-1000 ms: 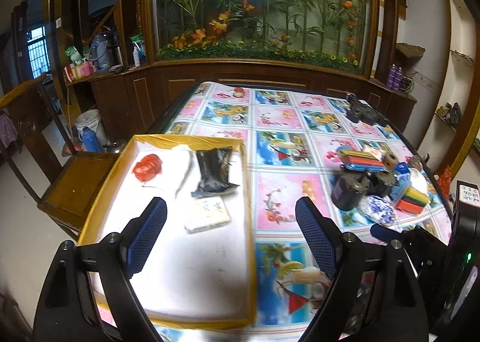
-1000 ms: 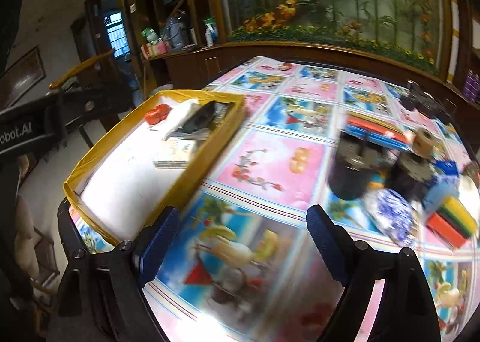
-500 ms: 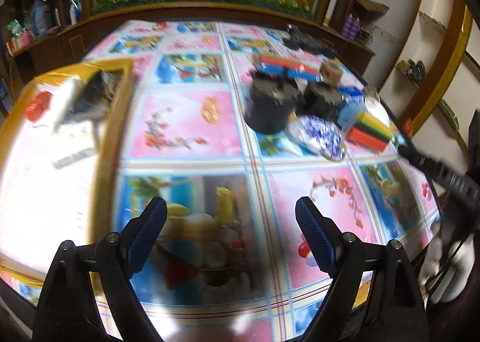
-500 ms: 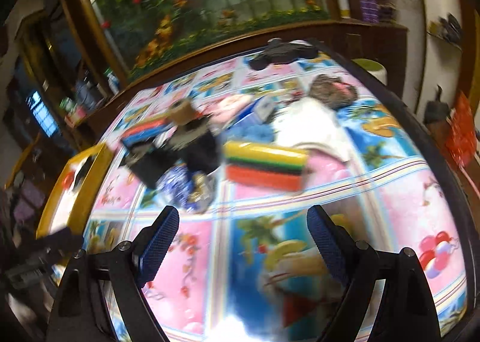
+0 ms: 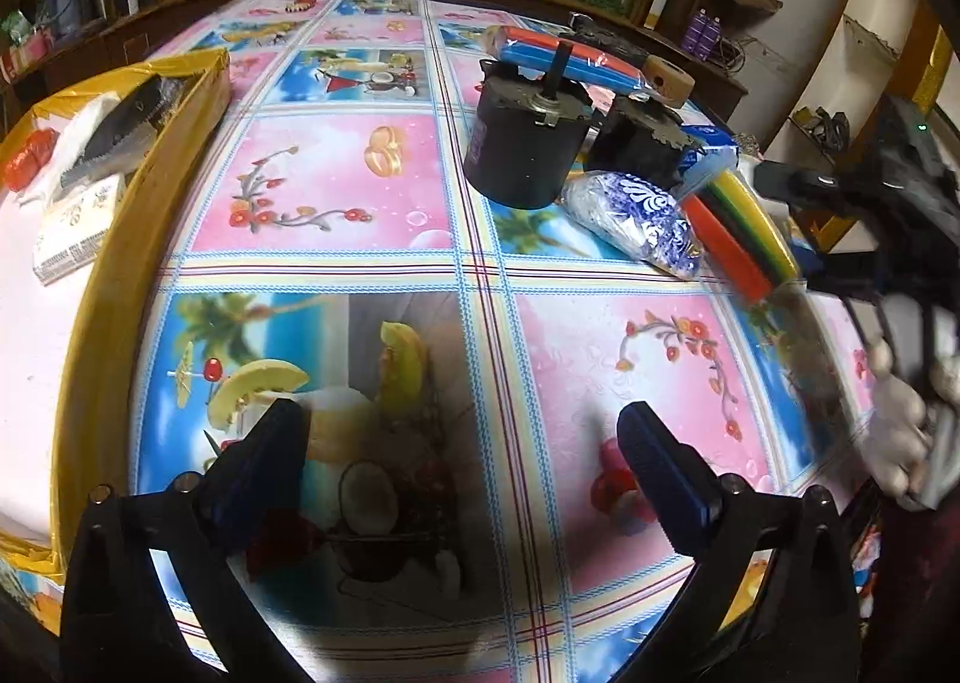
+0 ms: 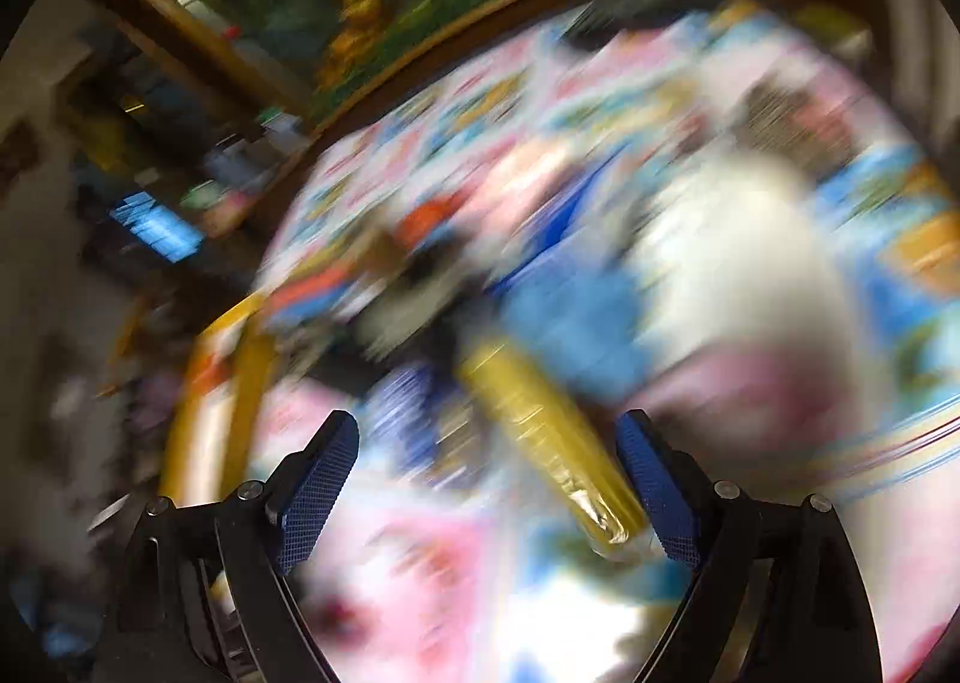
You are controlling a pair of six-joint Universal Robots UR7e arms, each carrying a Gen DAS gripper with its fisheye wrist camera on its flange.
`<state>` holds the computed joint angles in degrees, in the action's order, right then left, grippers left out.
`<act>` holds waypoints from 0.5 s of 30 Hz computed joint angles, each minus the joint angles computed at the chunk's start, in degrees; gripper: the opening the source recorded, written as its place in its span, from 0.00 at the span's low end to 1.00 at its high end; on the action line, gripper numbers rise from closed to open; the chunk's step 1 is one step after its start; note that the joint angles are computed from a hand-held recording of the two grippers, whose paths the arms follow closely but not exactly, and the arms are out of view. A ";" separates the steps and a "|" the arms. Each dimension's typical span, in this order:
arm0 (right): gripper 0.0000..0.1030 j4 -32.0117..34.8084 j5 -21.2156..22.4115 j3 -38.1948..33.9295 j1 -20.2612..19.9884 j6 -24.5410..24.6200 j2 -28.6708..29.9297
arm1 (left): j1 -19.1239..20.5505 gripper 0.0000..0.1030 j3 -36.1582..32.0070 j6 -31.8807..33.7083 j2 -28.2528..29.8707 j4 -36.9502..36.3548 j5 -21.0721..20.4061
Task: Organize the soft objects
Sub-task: 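Move both tools back over the remaining items on the table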
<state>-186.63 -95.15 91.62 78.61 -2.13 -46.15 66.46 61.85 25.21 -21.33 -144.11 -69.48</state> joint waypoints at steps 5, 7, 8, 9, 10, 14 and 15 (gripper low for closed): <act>0.85 -8.29 -1.27 5.30 1.80 -4.42 -0.94 | -1.44 1.00 1.17 3.42 0.84 -2.09 5.80; 0.87 -10.85 -11.46 3.89 3.89 -5.78 0.59 | -1.55 1.00 1.70 3.91 0.68 -2.47 5.99; 0.87 -10.55 -13.98 2.99 4.33 -5.94 1.25 | -1.50 1.00 1.75 4.04 0.63 -2.51 5.88; 0.87 -9.63 -15.34 2.01 4.53 -5.80 1.87 | -1.49 1.00 1.95 4.20 0.54 -2.67 5.82; 0.87 -9.29 -16.02 1.44 4.71 -5.58 2.36 | -1.48 1.00 2.10 4.42 0.49 -2.83 5.79; 0.87 -8.81 -17.84 -2.02 6.17 -5.71 4.74 | -1.72 1.00 2.94 4.93 0.33 -3.80 6.51; 0.87 -7.53 -17.28 -2.99 6.40 -5.59 5.09 | -1.68 1.00 3.03 4.71 0.25 -3.90 6.35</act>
<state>-194.16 -112.43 88.63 85.00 -7.72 -41.06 64.78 64.88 29.92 -21.07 -148.01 -63.13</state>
